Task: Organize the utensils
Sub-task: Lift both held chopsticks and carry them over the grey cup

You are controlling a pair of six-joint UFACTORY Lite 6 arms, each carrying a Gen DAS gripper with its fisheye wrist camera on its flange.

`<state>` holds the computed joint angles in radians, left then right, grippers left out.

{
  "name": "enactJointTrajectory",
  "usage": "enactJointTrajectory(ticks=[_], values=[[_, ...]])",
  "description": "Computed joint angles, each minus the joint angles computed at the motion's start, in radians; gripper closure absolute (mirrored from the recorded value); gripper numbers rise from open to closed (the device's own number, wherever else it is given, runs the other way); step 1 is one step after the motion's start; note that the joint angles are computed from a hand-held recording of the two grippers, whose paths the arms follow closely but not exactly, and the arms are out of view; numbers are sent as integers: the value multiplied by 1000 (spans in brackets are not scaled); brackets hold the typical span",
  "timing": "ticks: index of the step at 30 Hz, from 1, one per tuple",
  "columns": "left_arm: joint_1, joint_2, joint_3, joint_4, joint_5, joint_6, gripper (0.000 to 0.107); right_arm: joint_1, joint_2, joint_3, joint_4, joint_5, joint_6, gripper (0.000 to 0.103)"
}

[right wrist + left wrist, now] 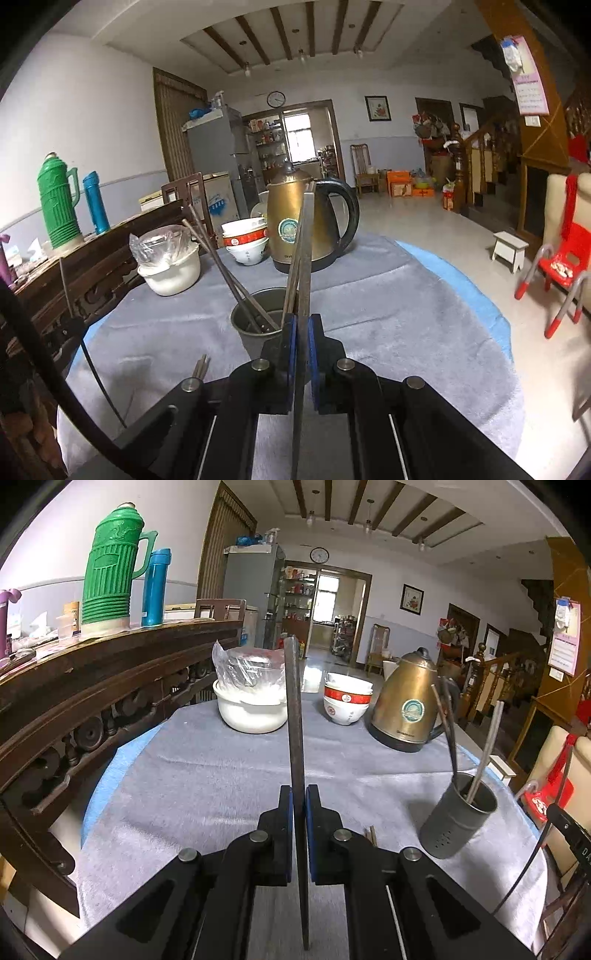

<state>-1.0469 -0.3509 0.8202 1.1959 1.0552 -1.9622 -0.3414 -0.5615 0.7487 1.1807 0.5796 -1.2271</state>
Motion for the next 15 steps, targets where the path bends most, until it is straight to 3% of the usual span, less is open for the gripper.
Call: enactJointTrajectory(ticks=[11, 15], values=[[-152, -113, -69, -34, 124, -46, 100, -329, -152, -45, -35, 350, -22, 96], [-144, -127, -73, -42, 114, -45, 100, -326, -120, -25, -36, 354, -9, 96]])
